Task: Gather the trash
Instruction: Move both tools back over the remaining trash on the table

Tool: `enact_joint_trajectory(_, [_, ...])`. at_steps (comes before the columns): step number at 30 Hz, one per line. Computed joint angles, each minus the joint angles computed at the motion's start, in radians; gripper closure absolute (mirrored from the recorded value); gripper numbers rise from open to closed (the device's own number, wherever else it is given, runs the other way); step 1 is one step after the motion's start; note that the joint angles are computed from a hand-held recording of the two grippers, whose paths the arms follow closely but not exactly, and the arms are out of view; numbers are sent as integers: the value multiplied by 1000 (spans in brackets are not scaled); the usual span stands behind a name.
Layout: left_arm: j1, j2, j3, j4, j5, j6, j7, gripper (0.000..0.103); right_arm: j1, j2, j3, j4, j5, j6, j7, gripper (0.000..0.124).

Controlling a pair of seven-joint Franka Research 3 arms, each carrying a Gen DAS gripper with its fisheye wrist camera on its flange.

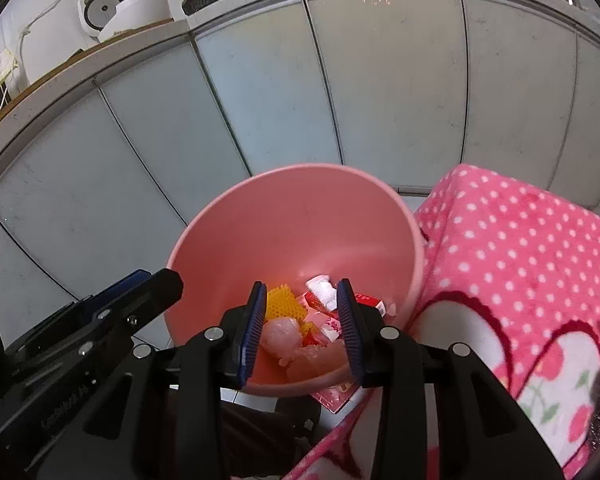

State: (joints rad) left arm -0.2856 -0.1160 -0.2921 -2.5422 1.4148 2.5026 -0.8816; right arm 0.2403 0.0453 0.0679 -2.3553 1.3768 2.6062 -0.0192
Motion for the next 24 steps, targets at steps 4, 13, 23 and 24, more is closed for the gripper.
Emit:
enact_joint_trajectory(4, [-11, -21, -12, 1, -24, -16, 24, 68, -17, -42, -19, -32, 14, -26, -15, 87])
enact_joint_trajectory(13, [-41, -25, -41, 33, -59, -43, 75, 68, -76, -132, -85, -116, 4, -83, -33, 87])
enact_joint_trajectory(23, [-78, 40, -47, 106, -45, -27, 80, 68, -139, -200, -144, -199, -3, -60, -103, 87])
enact_joint_trajectory(24, [-83, 49, -47, 116, -44, -24, 85, 68, -146, -205, -149, -206, -2, -54, -115, 87])
